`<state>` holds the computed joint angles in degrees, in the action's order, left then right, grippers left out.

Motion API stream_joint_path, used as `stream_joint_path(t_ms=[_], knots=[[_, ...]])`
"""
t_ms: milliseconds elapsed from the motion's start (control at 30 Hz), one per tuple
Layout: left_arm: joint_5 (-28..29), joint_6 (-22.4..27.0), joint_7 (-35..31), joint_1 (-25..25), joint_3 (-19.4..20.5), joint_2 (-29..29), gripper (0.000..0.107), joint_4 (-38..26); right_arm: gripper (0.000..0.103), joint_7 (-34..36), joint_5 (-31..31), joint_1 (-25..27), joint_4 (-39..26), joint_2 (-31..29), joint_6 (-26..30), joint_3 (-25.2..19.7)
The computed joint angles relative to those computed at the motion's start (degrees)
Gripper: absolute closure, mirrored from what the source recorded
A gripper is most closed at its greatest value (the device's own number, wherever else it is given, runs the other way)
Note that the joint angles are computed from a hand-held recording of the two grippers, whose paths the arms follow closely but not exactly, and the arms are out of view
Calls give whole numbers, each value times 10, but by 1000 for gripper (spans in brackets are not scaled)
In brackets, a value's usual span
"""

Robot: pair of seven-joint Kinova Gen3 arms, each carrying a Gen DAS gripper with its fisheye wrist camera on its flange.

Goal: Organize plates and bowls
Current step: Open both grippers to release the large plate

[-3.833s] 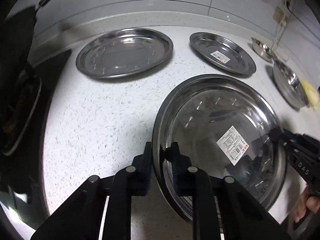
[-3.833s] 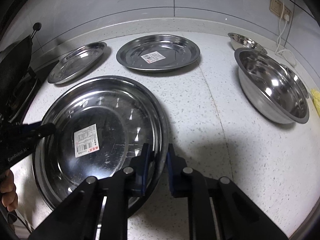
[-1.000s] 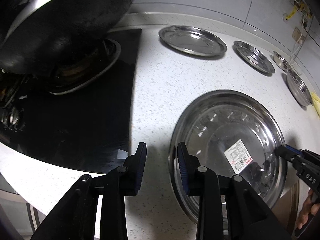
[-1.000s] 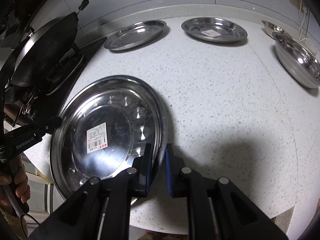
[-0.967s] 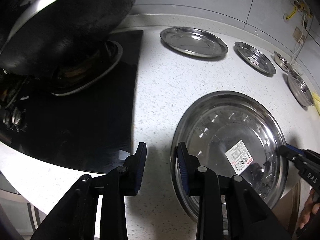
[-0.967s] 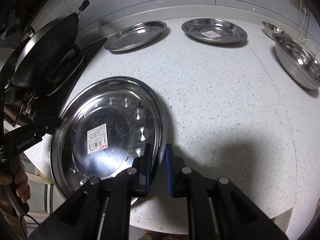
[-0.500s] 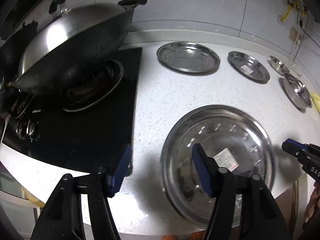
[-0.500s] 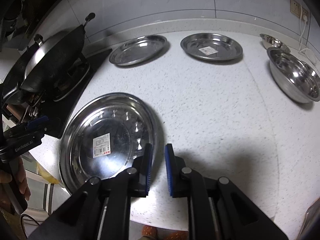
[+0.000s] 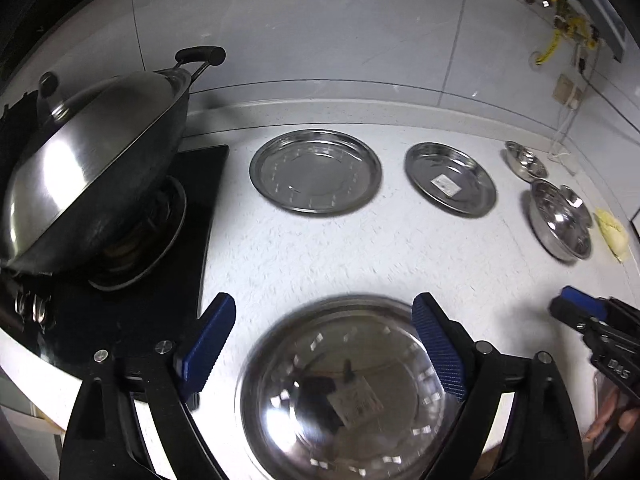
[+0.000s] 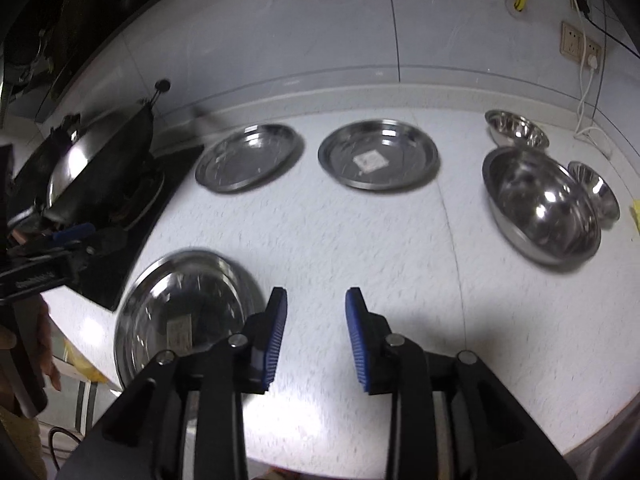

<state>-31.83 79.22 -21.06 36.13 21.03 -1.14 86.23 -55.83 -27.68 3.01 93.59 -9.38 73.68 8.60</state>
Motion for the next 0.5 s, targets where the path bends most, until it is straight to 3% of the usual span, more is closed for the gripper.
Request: stream_joint_path(t_ms=[233,500], knots=[[37,-48,-95,-58,-63,35,21,4,73,-53,-37,-20,-33,66,-31,-40],[64,-111,-204,-116,-114,84,21,6,73,-150,6,-84,-119,178,-107,-114]])
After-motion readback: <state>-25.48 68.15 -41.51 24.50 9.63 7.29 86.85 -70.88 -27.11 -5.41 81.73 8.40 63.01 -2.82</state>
